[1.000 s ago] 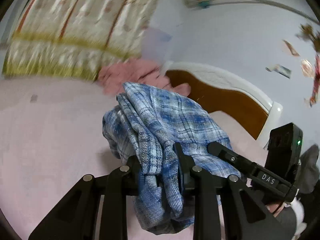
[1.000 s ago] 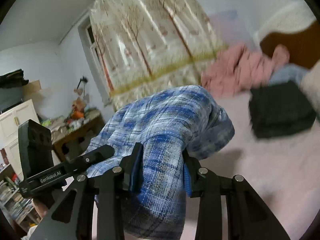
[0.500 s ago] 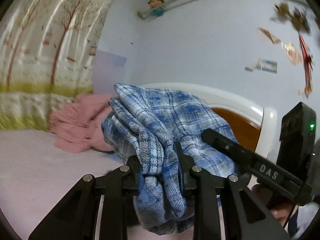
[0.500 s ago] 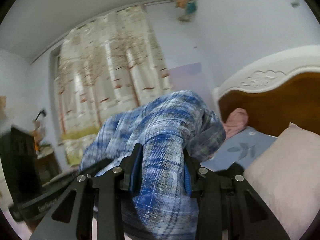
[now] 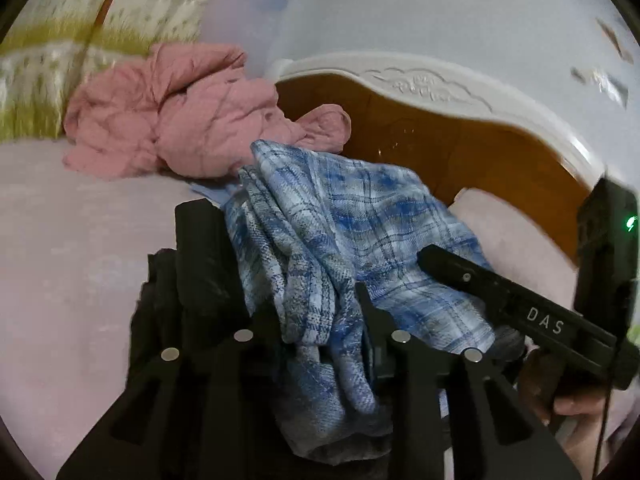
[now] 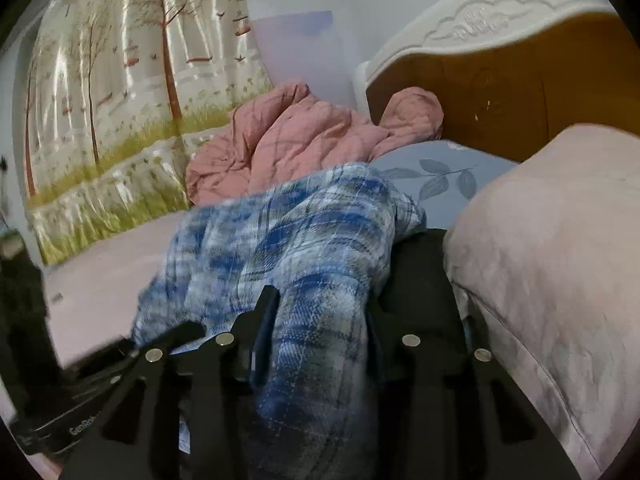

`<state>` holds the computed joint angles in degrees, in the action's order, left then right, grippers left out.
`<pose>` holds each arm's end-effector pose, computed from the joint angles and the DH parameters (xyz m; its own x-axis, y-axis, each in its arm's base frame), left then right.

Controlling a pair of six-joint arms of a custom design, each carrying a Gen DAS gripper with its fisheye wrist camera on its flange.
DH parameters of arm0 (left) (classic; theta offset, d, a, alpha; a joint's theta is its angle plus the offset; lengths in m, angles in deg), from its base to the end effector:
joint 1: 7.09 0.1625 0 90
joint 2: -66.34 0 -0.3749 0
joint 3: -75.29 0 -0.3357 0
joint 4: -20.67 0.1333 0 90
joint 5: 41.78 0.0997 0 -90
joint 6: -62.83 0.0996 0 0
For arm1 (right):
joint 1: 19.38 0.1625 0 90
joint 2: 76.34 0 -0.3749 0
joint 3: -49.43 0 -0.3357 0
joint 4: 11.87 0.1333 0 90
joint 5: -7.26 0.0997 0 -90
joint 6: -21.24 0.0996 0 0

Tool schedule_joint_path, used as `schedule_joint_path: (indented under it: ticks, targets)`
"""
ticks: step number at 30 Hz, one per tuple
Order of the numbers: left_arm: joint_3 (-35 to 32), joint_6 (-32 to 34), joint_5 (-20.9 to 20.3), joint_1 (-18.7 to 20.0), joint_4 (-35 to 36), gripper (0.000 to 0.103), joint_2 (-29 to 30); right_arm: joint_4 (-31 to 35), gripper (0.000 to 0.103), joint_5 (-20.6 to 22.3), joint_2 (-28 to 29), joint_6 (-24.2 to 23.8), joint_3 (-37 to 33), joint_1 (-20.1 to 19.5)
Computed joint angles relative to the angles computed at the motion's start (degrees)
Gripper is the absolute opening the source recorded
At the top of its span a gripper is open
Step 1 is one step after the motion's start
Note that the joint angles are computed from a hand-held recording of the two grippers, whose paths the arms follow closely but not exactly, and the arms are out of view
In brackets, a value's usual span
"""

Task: Fold large clothes
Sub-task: 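Carry the shirt bundle with the left gripper onto the black stack, then open the left gripper and release the shirt on the black stack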

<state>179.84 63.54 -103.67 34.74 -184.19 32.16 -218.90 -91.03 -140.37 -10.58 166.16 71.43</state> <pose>-0.2938 -0.5048 0.0641 -0.8276 0.4429 -0.3448 0.5419 0.4703 -0.6966 0.1260 -0.4979 0.2797 -0.8391 -0.1299 0.5283 -0.5279 0.4292 -0.7329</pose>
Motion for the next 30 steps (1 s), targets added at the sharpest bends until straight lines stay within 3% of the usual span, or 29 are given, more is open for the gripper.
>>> schedule_joint_path:
  ticks: [3,4,6,7,8,12,15,20,22,24,27,30]
  targets:
    - [0.60,0.95,3.09,-1.32,-0.95,0.037,-0.32,-3.25,0.044,-2.91,2.15,-1.67,-0.94,1.47]
    - [1.42,1.26,4.35,-1.94,-2.16,0.050,-0.22,-5.38,0.049,-4.05,2.79,-3.11,-0.75,2.18]
    - [3.45,3.70,7.55,-3.49,-7.53,0.072,0.27,-12.45,0.072,-7.16,3.35,-4.28,1.36,4.09]
    - [4.56,6.03,9.78,-4.81,-10.61,0.081,0.26,-17.18,0.092,-7.85,3.92,-4.49,2.37,4.39]
    - [5.85,8.40,11.83,-6.34,-13.52,0.082,-0.02,-19.96,0.097,-8.37,3.14,-4.13,4.39,5.16]
    - [11.99,14.28,17.07,-12.21,-25.32,0.103,-2.34,-25.84,0.098,-8.99,-1.16,-4.35,12.34,6.33]
    - [17.57,15.78,23.93,-18.07,-30.54,0.103,-4.31,-32.98,0.103,-11.59,-2.34,-7.47,18.77,8.88]
    - [25.74,21.11,36.87,-27.43,-41.65,0.103,-3.49,-41.65,0.103,-13.80,-1.38,-10.29,27.69,12.75]
    - [28.56,21.77,37.11,-28.22,-44.85,0.103,-3.03,-42.60,0.103,-16.81,0.50,-8.69,28.15,14.47]
    - [29.35,21.63,38.76,-27.37,-46.63,0.103,-1.00,-45.15,0.103,-17.11,2.73,-9.27,28.24,14.95]
    - [28.81,21.48,38.66,-24.39,-50.41,0.103,2.53,-52.29,0.103,-17.70,8.79,-14.56,26.70,14.87]
    - [28.05,15.67,37.97,-21.05,-44.07,0.103,1.89,-51.54,0.103,-19.06,10.21,-15.01,25.64,14.37]
